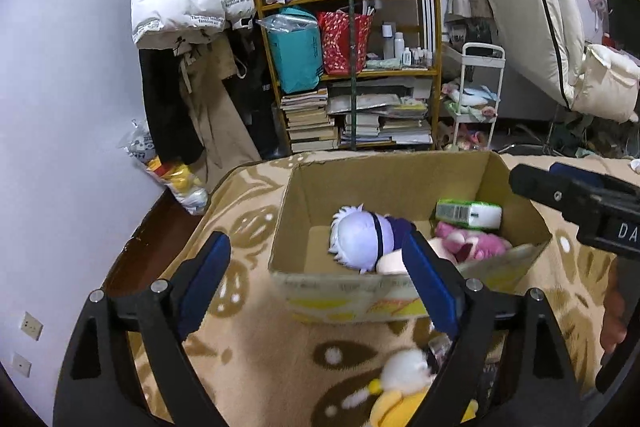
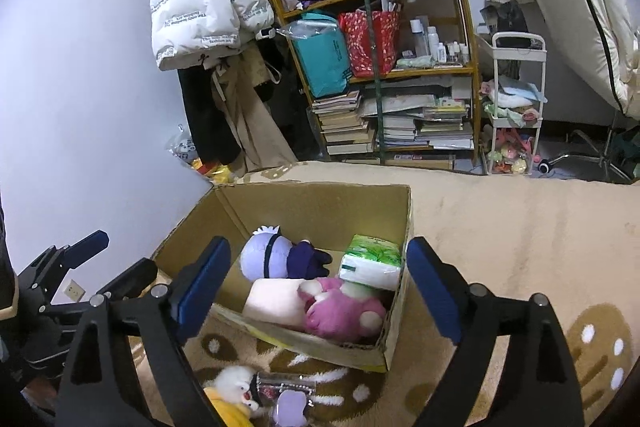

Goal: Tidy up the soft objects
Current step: 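Carry both items over the box and open both tools to release them inside, then move both tools back down toward the yellow plush and black packet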

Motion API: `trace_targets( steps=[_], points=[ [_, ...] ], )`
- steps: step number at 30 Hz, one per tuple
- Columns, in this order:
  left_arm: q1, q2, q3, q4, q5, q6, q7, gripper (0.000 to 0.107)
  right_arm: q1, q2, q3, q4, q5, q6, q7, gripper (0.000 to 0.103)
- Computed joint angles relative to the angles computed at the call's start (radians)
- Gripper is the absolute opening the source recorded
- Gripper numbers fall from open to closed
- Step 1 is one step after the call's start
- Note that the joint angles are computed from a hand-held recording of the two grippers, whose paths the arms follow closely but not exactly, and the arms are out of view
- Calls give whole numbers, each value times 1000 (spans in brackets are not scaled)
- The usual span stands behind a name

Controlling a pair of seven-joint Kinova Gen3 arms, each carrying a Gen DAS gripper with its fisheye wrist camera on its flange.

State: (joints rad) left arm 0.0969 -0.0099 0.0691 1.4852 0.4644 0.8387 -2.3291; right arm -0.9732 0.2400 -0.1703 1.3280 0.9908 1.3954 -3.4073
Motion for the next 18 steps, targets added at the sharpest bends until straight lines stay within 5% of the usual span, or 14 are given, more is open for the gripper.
trace_targets(
  steps=[18],
  points=[
    [-7,-119,-57,-21,-41,226,-8,87,-133,27,-13,-162,-30,212,62,94]
  ],
)
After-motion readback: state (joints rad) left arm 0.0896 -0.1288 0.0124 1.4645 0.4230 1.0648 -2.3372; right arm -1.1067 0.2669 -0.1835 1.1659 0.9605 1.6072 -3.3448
